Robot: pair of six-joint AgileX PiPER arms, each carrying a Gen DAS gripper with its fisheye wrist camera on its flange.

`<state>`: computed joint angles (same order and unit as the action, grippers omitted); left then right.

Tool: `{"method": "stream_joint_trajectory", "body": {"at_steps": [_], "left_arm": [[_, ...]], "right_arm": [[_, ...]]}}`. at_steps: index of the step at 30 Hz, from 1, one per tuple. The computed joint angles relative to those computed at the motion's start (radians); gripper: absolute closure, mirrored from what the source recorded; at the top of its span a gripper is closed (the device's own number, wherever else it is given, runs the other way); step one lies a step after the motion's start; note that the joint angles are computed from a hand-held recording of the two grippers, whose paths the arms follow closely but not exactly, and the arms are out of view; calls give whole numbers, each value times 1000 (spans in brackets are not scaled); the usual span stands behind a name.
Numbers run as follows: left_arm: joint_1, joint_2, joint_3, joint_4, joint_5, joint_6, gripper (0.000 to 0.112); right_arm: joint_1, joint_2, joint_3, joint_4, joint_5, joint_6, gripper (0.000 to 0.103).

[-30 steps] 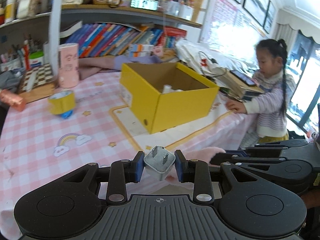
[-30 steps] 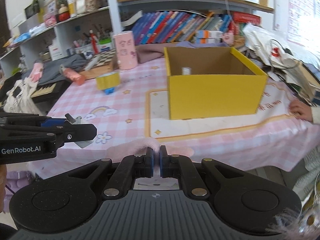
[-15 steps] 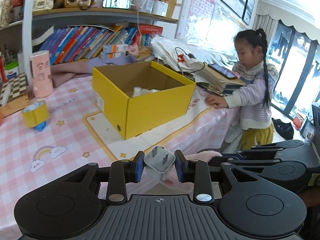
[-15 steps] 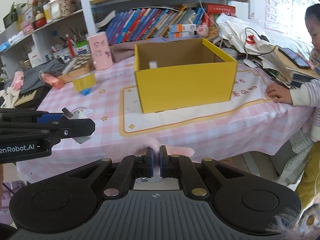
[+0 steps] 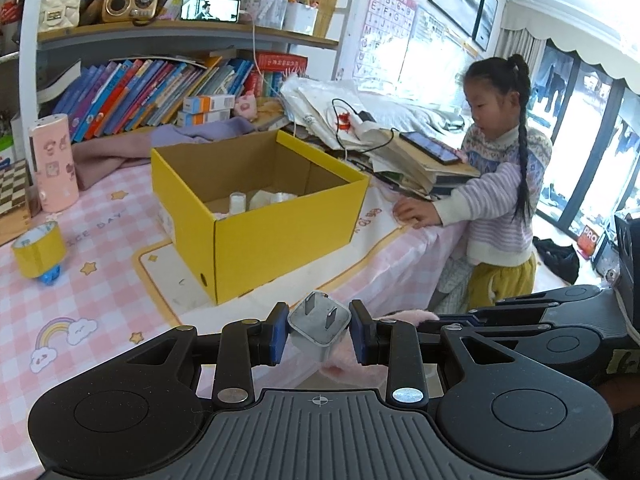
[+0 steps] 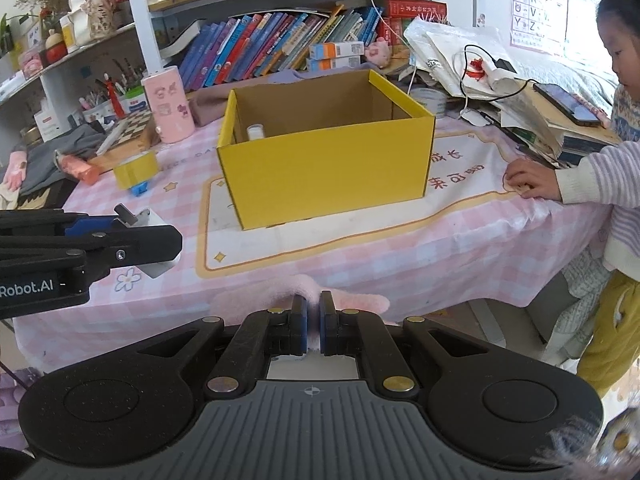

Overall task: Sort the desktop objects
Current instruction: 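Carry the pink glove and white plug over the yellow box with both tools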

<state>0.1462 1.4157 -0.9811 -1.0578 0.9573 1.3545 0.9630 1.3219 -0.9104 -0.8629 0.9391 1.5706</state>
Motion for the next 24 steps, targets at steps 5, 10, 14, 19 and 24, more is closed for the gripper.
{"method": "stream_joint_trajectory", "body": {"at_steps": [5,10,14,19,24], "left_arm": [[-60,17,-16,-5,-45,-48,81],[-127,43,-49,-23,-96,-95,81],[-188,69,-88,-47,-146,-121,81],[-262,90,-129,-77,-243,-127,81],[-314,114,-178,-92,-325,-149,81]], "right_arm": [[-91,-29,16,38,-56,-97,98],[-196,-57,25,83,-121,-216,98],[-302,-79,23,122,-189,-330,98],[-449,-84,-6,204,-302,-519,98],[-569,-62,-62,308,-412,-724,98]]}}
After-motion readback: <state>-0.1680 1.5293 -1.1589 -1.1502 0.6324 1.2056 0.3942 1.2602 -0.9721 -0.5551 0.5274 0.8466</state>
